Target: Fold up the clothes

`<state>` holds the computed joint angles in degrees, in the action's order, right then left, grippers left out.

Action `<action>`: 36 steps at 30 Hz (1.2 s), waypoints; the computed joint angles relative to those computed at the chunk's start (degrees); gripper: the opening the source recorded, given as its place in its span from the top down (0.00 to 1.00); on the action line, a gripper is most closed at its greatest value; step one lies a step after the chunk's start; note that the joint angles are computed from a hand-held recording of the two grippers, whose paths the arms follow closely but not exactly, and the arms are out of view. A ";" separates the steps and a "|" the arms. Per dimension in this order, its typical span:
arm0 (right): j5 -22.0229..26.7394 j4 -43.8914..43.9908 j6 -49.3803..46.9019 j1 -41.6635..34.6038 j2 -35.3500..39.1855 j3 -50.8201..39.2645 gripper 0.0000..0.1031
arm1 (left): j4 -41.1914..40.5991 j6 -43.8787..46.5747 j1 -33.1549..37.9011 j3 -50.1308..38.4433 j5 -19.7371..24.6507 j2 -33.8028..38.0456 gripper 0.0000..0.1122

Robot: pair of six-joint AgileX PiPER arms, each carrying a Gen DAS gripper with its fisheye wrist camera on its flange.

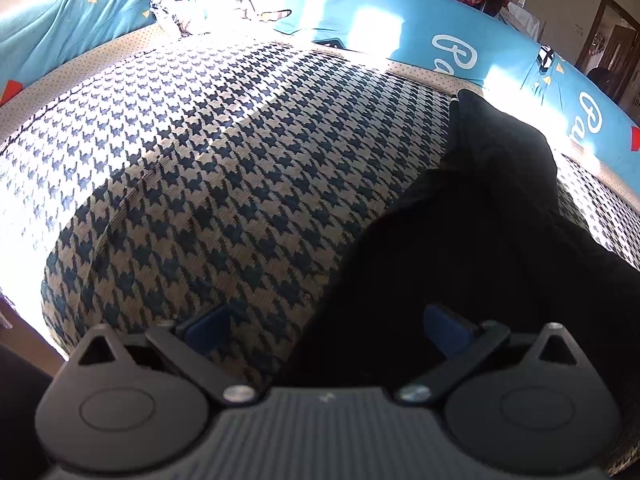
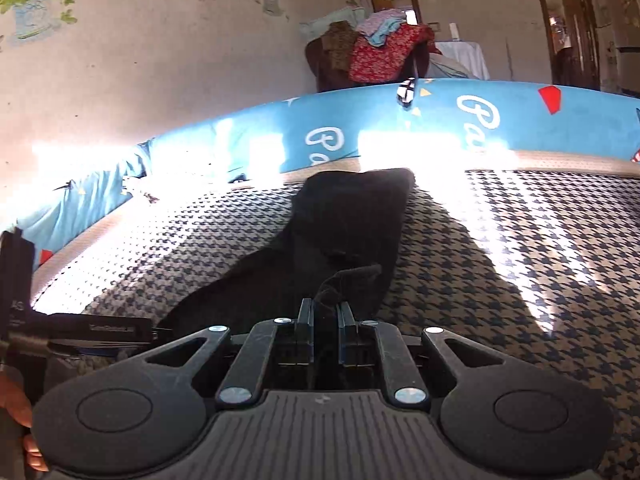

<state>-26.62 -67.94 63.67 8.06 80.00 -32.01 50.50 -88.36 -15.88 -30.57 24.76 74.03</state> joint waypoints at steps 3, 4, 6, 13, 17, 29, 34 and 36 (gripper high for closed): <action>0.00 -1.24 2.15 5.29 0.07 -0.66 0.89 | 1.07 -1.46 1.23 0.69 0.61 -2.53 0.08; 0.41 -1.10 2.49 7.19 0.29 -1.02 0.89 | 1.46 -1.88 1.71 0.88 0.89 -3.52 0.08; 1.47 -1.01 3.41 11.15 0.89 -2.09 0.89 | 2.27 -2.68 2.70 1.28 1.52 -5.78 0.08; 4.93 6.08 -3.36 23.51 5.29 -6.23 0.89 | 5.13 -3.26 5.09 2.33 4.71 -14.17 0.08; 5.99 9.58 -7.27 27.38 10.44 -8.93 0.89 | 1.19 1.44 9.97 2.91 2.17 -16.36 0.08; 7.48 -5.99 2.69 28.36 16.21 -8.90 0.84 | -8.61 9.69 15.20 3.00 -5.71 -11.88 0.08; 4.52 -6.96 3.12 25.61 14.16 -5.86 0.84 | -7.25 8.45 12.93 2.47 -7.21 -9.72 0.08; 3.68 -7.49 3.54 24.19 12.78 -4.72 0.84 | -6.57 8.30 12.02 2.06 -8.15 -8.76 0.08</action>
<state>-22.94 -75.43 67.22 32.25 92.78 -36.72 43.92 -80.07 -3.86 -28.51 16.61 65.27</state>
